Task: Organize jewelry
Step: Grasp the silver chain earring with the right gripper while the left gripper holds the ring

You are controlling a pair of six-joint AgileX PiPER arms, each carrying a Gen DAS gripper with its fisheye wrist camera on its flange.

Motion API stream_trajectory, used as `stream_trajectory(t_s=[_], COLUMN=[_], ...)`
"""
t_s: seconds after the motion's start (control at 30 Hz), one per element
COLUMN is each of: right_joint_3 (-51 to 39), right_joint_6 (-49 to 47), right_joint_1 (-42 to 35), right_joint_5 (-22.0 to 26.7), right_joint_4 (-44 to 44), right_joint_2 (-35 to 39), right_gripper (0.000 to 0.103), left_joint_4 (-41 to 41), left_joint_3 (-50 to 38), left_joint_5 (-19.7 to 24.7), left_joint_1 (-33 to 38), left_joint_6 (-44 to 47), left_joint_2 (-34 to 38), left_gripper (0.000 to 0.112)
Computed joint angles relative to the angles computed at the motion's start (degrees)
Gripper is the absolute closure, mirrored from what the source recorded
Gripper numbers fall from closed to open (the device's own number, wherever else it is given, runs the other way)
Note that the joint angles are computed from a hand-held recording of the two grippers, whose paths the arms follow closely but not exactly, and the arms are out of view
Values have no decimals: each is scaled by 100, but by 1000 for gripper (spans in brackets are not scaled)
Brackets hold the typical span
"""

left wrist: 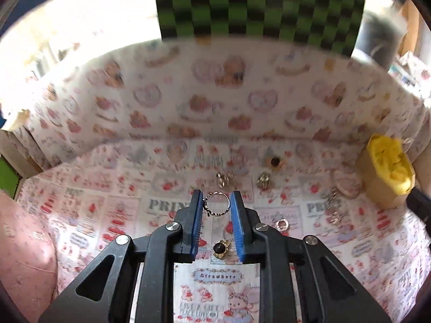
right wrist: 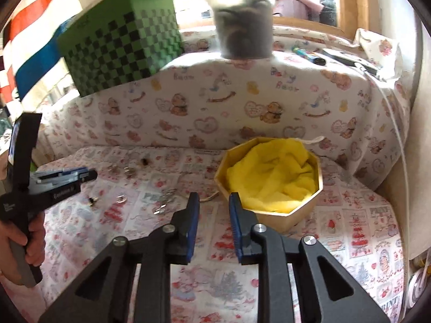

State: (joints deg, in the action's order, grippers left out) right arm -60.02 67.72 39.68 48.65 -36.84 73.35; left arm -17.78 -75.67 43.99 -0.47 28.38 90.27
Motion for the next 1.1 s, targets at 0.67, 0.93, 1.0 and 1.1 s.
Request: stream_trajectory(t_s=[0.67,0.93,1.0,1.1], right_joint_3=[-2710,-2794,-2532,-1955], right_joint_6=[-1794,-1357,-1398,-1354], right_joint_1=[-477,-387,-375,-188], right_joint_5=[938,1076,848,464], right_joint_4=[1752,1164,1278,1173], right_joint_2=[2808,3049,2817,2232], right_gripper=[79,98,99,99], left_joint_4=[203,111,31,-12], left_joint_3=[-592,-324,-124,165], left_joint_5=[309,138,12,-248], left_joint_1=[455,466,407,304], left_joint_6=[-421,-258,-130,-68], left_joint_2=[504,139,-96,-453], left_gripper=[92,92,92,92])
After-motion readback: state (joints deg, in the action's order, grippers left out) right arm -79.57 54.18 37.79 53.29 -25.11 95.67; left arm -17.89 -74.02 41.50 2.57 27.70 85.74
